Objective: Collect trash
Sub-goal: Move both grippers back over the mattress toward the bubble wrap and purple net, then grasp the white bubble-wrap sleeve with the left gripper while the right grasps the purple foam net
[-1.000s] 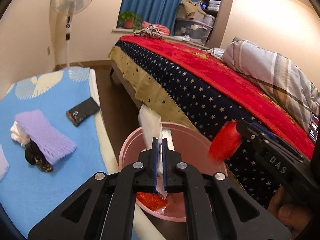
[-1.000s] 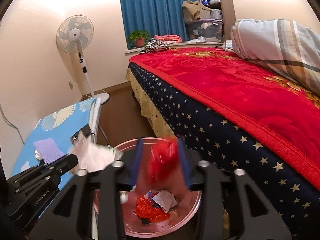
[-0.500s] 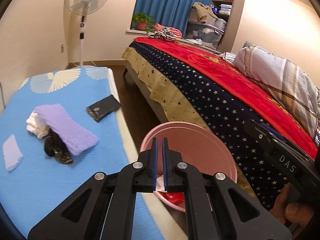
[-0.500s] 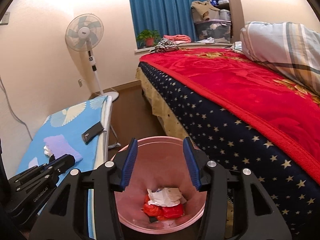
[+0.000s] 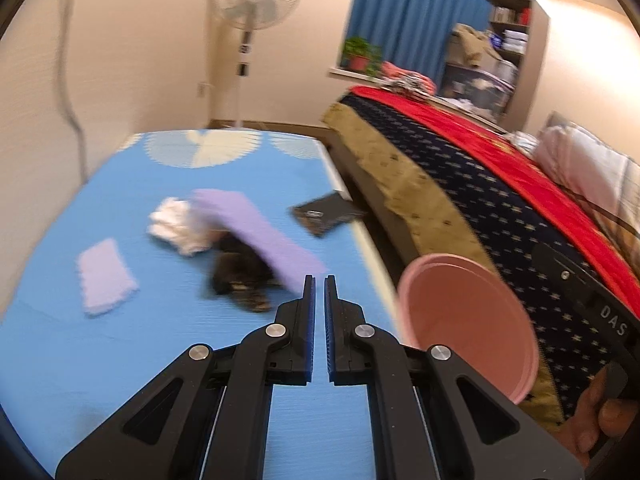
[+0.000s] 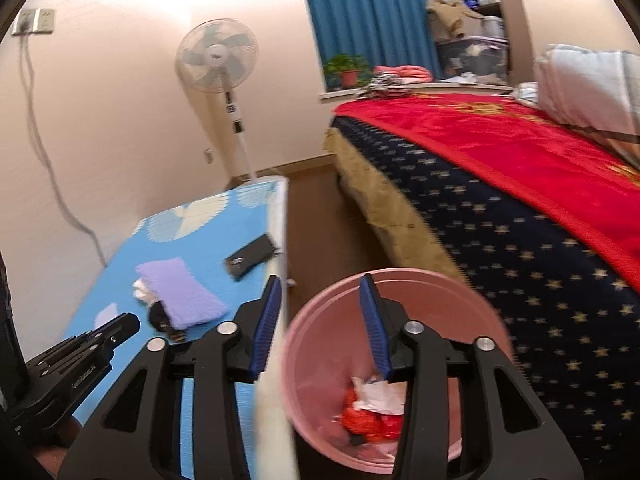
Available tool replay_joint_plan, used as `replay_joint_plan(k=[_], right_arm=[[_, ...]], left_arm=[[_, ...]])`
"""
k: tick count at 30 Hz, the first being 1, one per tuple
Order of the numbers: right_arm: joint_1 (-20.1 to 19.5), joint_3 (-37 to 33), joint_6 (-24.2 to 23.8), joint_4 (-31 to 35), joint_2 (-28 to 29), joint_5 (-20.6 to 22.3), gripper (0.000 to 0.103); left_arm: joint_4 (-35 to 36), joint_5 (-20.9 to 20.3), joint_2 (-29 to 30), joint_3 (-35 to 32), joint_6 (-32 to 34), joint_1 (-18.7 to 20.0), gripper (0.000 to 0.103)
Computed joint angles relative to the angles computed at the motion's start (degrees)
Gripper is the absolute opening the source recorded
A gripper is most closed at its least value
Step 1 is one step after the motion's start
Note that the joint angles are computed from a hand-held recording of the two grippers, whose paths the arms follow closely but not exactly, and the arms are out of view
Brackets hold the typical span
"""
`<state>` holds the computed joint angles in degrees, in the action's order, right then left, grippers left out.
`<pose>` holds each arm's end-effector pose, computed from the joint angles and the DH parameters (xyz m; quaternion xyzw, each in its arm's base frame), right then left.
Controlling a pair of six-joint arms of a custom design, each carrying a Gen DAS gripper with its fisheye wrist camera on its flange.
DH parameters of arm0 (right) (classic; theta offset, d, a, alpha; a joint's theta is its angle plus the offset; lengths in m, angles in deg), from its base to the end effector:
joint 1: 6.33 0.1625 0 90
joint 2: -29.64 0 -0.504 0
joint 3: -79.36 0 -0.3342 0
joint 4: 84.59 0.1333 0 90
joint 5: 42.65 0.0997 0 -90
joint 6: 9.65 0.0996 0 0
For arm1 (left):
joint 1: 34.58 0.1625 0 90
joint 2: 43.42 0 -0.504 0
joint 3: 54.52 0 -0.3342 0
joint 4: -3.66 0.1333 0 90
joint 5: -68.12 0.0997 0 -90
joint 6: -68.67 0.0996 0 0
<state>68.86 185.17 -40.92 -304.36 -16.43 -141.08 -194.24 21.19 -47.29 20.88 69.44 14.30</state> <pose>-0.0500 -0.6536 0.2969 0.0752 -0.8144 0.5030 0.2794 -0.3298 -0.6839 -0.1199 0.2089 0.8663 -0.3928 0.2272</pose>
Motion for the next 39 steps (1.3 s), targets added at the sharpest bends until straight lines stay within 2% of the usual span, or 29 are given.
replay_joint_plan(k=[2, 8, 12, 16, 20, 22, 23, 27, 33, 39], right_arm=[[0.6, -0.7, -0.4, 1.5, 0.9, 1.4, 0.036], [2.4, -3.7, -2.1, 5.5, 4.0, 3.8, 0.035], [3.6, -6.5, -4.2, 8.7, 6.5, 4.8, 0.035], [4.3, -8.6, -5.9, 10.6, 8.4, 4.5, 0.036], [4.9, -11.0, -7.4, 13.2, 10.2, 3.4, 0.039], [5.2, -12.7, -8.0, 14.9, 11.2, 2.6, 0.039], [5.3, -13.3, -8.3, 15.7, 11.6, 2.3, 0.039], [6.0, -15.9, -11.2, 17.6, 13.6, -0.7, 0.04], [6.2, -17.9, -12.1, 18.8, 15.0, -2.8, 0.038], [6.4, -19.1, -12.5, 20.3, 15.6, -3.7, 0.013]], left_arm=[[-1.8, 2.5, -0.6, 1.3, -0.8, 0.4, 0.005], [-6.1, 9.4, -1.9, 3.7, -2.1, 1.8, 0.005], [-7.6, 12.3, -2.6, 4.9, -2.8, 2.8, 0.005], [-7.6, 15.1, -3.2, 5.3, -6.2, 4.1, 0.005], [-4.9, 16.5, -3.3, 4.4, -10.0, 5.4, 0.008], [-3.8, 17.0, -3.3, 4.0, -12.2, 6.2, 0.035], [-3.4, 17.0, -3.4, 3.9, -13.3, 6.5, 0.038], [-1.2, 17.3, -3.5, 3.0, -17.0, 7.6, 0.04], [5.0, 16.5, -4.0, 1.5, -21.5, 9.0, 0.042], [8.4, 15.2, -4.2, 1.0, -23.7, 9.7, 0.042]])
